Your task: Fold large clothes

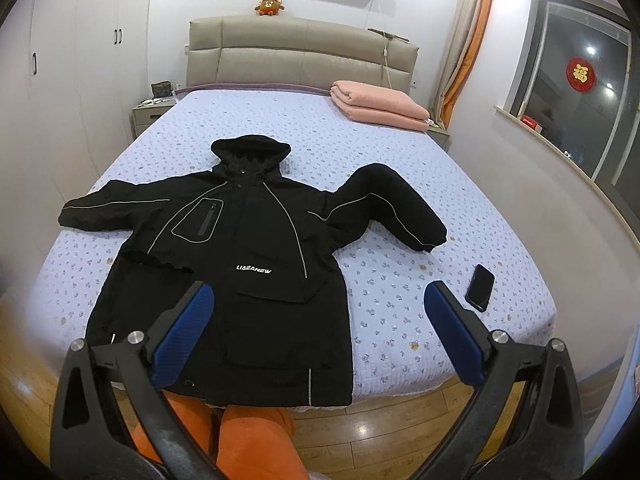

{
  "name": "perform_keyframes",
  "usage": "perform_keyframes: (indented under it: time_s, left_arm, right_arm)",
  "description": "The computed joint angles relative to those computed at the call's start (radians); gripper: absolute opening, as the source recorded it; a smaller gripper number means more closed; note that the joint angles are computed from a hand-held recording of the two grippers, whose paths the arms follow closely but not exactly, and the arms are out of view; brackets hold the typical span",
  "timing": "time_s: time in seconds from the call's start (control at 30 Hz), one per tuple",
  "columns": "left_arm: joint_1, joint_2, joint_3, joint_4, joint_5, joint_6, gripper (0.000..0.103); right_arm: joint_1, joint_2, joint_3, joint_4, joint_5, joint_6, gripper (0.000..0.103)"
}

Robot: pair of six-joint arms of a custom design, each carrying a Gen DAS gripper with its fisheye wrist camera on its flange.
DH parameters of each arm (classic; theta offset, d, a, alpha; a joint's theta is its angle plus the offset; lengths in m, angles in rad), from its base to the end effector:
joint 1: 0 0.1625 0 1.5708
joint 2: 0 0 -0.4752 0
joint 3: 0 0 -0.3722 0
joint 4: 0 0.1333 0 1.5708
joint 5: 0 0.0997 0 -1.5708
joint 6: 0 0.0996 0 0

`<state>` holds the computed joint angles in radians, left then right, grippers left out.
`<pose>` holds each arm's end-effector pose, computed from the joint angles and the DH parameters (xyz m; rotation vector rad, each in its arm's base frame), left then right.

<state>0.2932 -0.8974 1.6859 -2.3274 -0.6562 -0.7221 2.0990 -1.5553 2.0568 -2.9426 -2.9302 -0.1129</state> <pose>-0.5671 -0.3929 0.2061 0.6880 2.3430 -0.9900 0.2397 -0.3395 0.5215 -0.0710 -1.8285 1.0646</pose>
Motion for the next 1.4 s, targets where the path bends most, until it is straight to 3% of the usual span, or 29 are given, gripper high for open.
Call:
perform_keyframes:
  time_s: [0.43, 0.97, 1.2, 1.4]
  left_arm:
    - [0.003, -0.012, 0.015, 0.022, -0.009, -0.04, 0.102]
    - [0.001, -0.024, 0.023, 0.045, -0.021, -0.048, 0.102]
    - [-0.001, -0.051, 0.046, -0.004, -0.068, -0.035, 0.102]
    - [0.018, -0.026, 0.046, -0.057, -0.076, 0.004, 0.102]
  right_arm:
    - [0.013, 0.008, 0.009, -0.011, -0.002, -0.006, 0.103]
    - [0.042, -0.014, 0.015, 0.105, -0.02, 0.108, 0.103]
    - [0.075, 0.014, 0.017, -0.044, -0.041, 0.002, 0.103]
    - [0.021, 0.042, 0.009, -0.158, 0.013, -0.096, 0.103]
